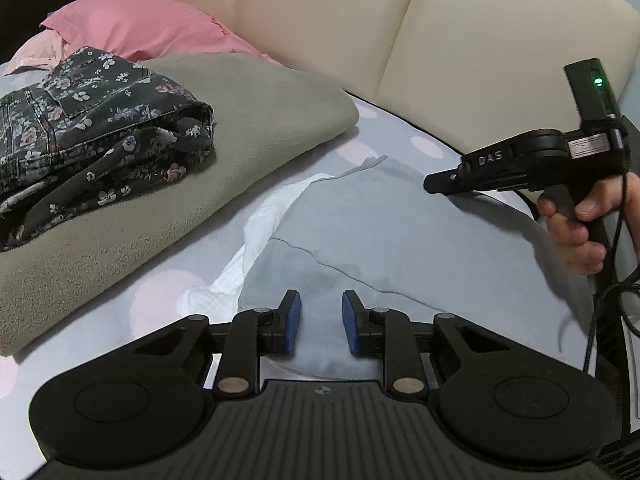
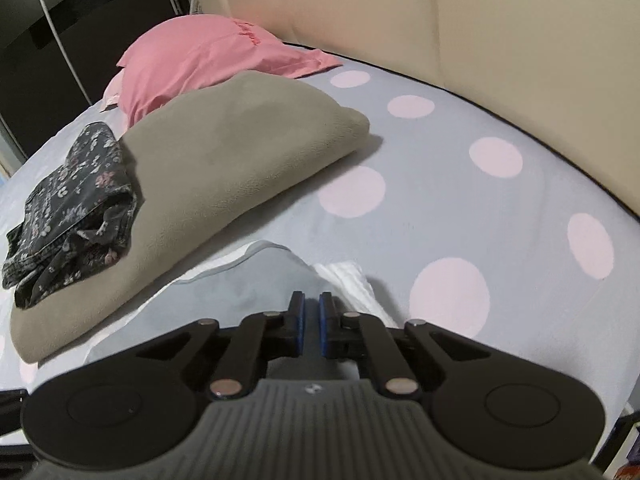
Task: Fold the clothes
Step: 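Lower the grey shirt onto the white clothes stack and open both grippers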
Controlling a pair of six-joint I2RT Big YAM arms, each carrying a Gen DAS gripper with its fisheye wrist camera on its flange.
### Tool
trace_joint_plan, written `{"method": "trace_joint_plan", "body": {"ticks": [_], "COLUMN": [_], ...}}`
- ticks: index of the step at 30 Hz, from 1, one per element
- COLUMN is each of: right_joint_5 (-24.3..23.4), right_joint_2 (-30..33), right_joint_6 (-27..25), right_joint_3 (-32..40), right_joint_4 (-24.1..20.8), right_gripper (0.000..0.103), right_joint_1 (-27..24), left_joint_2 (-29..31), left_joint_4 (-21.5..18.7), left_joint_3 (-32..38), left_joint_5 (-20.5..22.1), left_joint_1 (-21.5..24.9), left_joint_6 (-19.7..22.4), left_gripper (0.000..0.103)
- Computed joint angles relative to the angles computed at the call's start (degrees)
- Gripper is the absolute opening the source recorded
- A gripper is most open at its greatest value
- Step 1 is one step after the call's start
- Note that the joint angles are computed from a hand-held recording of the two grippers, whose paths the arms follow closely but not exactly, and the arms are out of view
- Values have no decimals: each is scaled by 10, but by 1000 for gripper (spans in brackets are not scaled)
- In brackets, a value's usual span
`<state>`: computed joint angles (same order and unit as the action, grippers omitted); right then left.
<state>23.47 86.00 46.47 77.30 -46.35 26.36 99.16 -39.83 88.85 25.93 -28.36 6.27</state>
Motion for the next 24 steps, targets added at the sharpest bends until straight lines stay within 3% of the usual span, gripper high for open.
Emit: {"method": "trace_joint_plan", "body": {"ticks": [2,6,10,15,18,24], "right_joint_5": [2,31,56,66,59,38], "right_joint_2": [-15,-51,-85,-113,-116,-122], "right_joint_6": [0,-4,12,48,70,77], "right_joint_3": [1,6,-5,-42,-70,-127], "right_joint_4": [-7,-48,-105,-142,-139,-80], "right_gripper": [9,26,26,26,25,26], "right_joint_1": [6,34,66,91,88,73], "left_joint_2": [-18,-63,-85,-92,-88,-84], "left_joint_4": [8,33,9,-4,-1,17], "left_joint_3": [-9,-36,-38,-64,-84,-106], "left_joint_5": [7,33,61,60,55,30], "left_joint_1": [2,3,-13,-36,-42,-55], "left_joint_6": [-6,-8,6,43,58,100], "left_gripper": [22,22,22,22,22,23]}}
